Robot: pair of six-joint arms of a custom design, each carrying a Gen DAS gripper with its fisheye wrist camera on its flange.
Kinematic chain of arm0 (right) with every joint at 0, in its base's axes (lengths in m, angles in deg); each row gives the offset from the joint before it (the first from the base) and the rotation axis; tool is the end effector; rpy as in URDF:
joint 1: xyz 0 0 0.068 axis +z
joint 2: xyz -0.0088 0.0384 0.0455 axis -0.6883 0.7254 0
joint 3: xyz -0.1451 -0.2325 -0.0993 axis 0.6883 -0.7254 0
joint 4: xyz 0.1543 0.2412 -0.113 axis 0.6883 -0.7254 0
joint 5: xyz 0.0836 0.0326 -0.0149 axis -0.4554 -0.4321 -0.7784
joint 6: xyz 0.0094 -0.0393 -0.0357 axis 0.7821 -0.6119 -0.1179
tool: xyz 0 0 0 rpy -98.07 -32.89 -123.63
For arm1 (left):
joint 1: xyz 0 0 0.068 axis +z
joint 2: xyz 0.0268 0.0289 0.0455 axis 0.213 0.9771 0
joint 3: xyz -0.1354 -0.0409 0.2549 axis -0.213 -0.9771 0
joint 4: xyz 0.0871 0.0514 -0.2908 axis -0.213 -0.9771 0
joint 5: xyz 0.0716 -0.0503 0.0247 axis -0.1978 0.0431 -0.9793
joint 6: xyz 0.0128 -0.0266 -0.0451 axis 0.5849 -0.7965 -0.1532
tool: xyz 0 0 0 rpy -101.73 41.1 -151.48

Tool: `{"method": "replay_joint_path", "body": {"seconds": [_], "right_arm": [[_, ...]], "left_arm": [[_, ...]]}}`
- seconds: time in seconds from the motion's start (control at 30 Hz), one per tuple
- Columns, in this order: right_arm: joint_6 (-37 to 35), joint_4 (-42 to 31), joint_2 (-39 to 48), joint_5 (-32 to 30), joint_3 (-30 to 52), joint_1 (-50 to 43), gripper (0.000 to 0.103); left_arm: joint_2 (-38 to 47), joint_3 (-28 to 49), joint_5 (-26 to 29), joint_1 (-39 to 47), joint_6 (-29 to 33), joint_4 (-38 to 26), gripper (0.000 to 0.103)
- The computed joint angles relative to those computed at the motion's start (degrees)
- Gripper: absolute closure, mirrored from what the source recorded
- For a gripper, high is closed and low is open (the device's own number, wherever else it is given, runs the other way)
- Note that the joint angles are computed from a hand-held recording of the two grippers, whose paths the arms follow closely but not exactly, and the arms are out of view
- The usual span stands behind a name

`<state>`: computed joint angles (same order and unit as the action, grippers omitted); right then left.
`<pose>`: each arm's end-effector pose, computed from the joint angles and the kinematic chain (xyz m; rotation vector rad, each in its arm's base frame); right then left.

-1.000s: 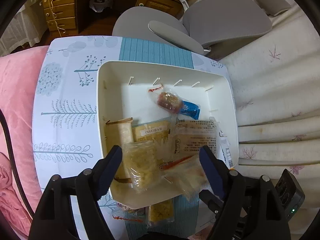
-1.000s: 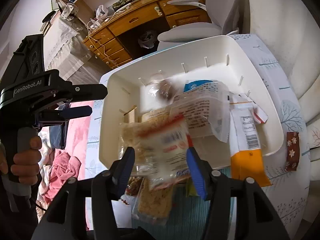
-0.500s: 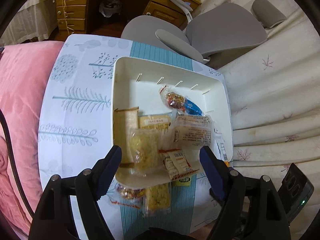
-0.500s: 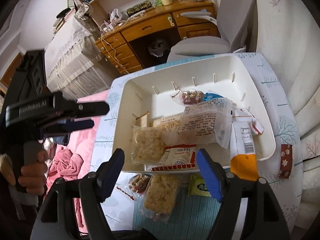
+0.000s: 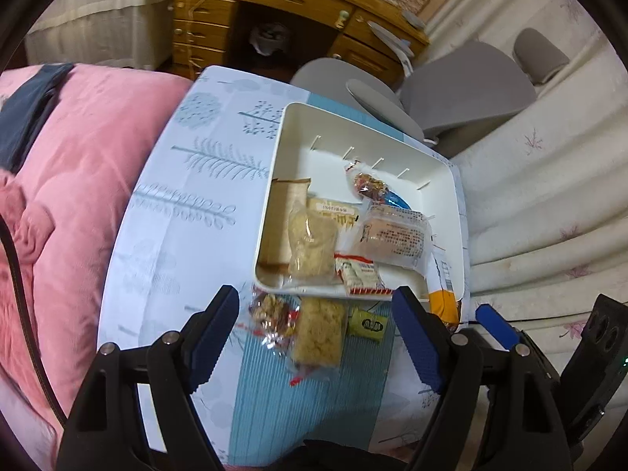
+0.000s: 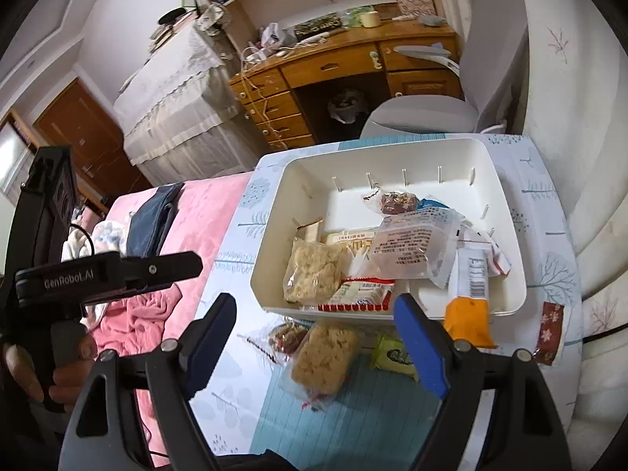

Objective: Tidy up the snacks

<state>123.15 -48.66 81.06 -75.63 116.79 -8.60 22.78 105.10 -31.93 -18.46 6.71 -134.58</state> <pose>0.1982 0.1356 0.3446 0.1042 2.5308 0.4602 0.2987 -0.1841 0.3330 -0.0262 2.7915 -0.5287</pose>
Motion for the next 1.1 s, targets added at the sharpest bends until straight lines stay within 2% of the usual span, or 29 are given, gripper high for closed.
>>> {"method": "replay_joint_path", "body": {"seconds": [0.37, 0.67, 0.9, 1.1], "right_arm": [[-9.5, -7.5, -11.4, -6.3, -4.4, -7.4, 0.020], [-21.4, -14.6, -19.0, -14.7, -8.4, -23.1, 0.020], [-32.6, -20.0, -18.9, -24.5, -10.6, -41.1, 0.020], [-37.0, -22.4, -16.6, -26.3, -12.5, -50.6, 0.020]], "left_arm": [[-8.6, -9.4, -13.3, -13.9, -19.6, 1.1, 0.024], [-9.2, -12.2, -18.4, -23.5, -33.3, -0.1, 0.024], [-7.6, -14.0, -18.8, -27.1, -39.3, 0.2, 0.024], [-5.9, -15.9, -18.5, -28.1, -39.6, 3.0, 0.024]]}}
